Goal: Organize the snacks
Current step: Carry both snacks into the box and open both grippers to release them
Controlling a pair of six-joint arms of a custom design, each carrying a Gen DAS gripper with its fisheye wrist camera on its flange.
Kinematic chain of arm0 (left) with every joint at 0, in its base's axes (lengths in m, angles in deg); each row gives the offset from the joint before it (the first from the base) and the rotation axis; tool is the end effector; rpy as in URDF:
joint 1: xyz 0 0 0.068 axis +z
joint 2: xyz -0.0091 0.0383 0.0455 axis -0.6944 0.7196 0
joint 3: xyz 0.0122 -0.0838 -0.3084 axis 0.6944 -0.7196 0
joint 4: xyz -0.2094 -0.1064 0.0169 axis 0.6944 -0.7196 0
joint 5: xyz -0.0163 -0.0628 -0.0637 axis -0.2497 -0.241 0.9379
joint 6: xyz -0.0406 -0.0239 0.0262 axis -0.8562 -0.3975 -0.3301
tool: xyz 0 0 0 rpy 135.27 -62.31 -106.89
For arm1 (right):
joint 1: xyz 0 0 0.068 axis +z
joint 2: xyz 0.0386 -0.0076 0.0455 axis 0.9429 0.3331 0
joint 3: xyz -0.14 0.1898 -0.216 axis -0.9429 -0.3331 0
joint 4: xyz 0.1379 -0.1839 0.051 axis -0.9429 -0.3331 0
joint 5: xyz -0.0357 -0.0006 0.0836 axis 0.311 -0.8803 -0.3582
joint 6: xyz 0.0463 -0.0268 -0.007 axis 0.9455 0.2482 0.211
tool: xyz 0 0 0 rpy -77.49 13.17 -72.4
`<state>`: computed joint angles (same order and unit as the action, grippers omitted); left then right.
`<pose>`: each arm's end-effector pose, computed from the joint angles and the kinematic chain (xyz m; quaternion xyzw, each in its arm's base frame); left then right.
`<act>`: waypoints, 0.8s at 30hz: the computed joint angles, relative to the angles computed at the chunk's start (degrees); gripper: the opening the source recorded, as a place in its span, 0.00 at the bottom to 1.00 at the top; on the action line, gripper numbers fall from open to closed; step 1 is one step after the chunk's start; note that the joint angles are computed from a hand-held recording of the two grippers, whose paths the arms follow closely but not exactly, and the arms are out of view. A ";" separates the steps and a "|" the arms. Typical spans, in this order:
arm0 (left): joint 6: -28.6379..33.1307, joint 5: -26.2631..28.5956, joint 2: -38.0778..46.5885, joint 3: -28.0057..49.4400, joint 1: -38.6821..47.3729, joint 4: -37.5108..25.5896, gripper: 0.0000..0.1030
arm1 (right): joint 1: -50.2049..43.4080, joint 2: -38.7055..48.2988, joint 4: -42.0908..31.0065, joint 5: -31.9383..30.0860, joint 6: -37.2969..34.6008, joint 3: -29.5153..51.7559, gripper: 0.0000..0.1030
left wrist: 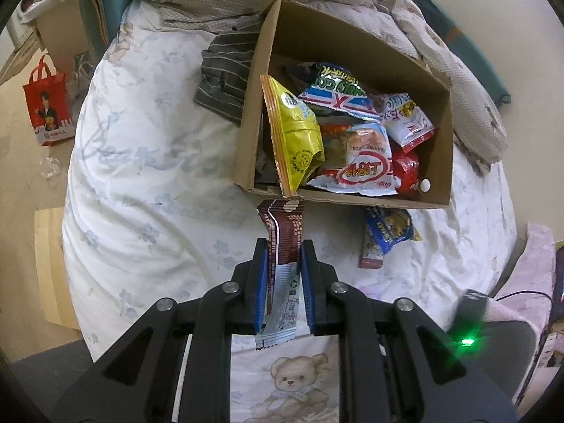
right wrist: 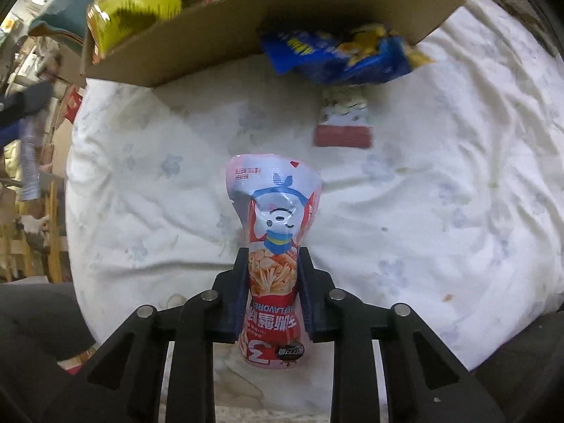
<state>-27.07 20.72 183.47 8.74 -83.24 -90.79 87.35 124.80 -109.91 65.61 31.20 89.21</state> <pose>0.2771 -0.2286 0.3227 -0.0082 0.9764 -0.1560 0.1492 0.1941 0.0660 0.2299 0.0434 0.9873 0.1322 0.0765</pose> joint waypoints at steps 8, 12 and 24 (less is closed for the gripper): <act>-0.04 -2.16 0.70 -1.48 -0.63 -0.04 0.14 | -9.09 -5.59 -7.15 -5.36 -8.12 4.93 0.26; -0.50 -4.39 0.03 -2.50 -0.63 0.80 0.14 | -11.92 -6.61 -9.50 -6.71 -12.76 9.04 0.26; 5.02 -3.83 3.97 11.28 0.43 -0.69 0.14 | -23.02 4.23 -8.30 -14.45 -19.12 25.50 0.26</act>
